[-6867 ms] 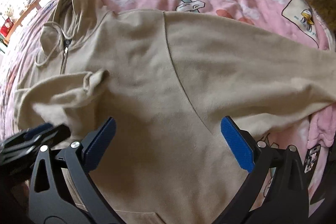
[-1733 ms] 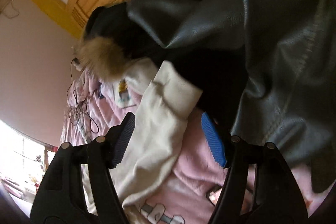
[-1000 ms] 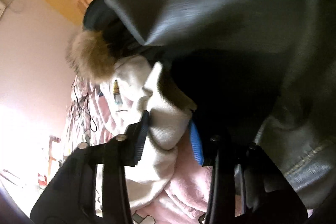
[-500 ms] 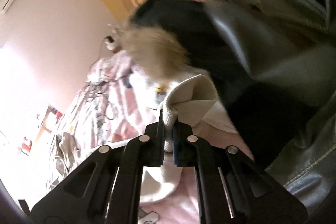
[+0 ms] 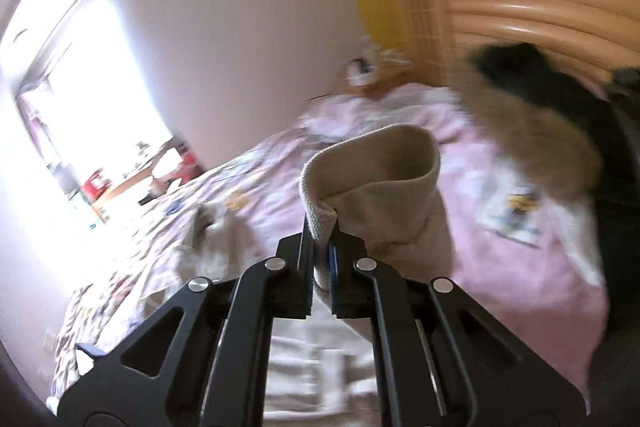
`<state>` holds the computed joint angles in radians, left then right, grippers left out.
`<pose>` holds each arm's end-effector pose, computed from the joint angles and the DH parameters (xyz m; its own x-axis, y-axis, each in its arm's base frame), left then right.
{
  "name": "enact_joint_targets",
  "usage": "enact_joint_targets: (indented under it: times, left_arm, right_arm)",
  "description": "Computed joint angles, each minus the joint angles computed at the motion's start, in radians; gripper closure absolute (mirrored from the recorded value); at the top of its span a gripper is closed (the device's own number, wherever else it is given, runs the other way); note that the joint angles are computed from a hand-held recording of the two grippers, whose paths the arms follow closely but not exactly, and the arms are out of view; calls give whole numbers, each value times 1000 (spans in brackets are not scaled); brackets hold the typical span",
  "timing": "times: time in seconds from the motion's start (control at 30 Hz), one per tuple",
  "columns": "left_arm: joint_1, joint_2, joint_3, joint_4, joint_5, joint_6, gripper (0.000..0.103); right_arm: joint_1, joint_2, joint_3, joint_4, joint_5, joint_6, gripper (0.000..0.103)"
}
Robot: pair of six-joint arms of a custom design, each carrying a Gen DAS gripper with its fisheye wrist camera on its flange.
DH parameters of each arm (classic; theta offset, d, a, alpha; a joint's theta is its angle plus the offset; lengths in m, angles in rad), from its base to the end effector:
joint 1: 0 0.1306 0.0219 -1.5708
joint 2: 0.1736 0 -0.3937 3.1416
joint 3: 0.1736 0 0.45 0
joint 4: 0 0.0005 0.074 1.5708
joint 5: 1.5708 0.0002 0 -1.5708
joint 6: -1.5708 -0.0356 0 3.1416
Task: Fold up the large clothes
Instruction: 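Lift the cuff with the right tool, lay the sleeve across the hoodie front, release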
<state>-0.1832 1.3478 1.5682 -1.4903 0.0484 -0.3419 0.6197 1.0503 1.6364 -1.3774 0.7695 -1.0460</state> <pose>0.4655 -0.0885 0.5175 -0.8190 0.4923 -0.2947 0.4996 0.8645 0.0558 0.2856 0.1727 0.6788 -0.3066 0.5449 -0.7805 0.4916 0.7928 0.3604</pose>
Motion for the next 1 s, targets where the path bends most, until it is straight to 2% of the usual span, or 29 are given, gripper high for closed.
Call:
enact_joint_targets:
  times: [0.13,0.27,0.4,0.57,0.7,1.0]
  left_arm:
    - [69,2,-25,11,-3,-29,14]
    - [136,11,-40,19,-8,-46,14]
    - [194,44,-36,12,-3,-30,14]
    - [262,76,-35,9,5,-25,14]
    - [305,94,-36,8,7,-26,14]
    - [378,128,-72,11,-8,-21,14]
  right_arm:
    - [16,139,98,103,-63,81,98]
    - [34,269,187,171,-131,138,98]
    - [52,393,243,243,-246,139,98]
    - [93,546,332,301,-346,162,98]
    - [117,665,427,282,-428,160,98]
    - [141,835,539,235,-575,158,98]
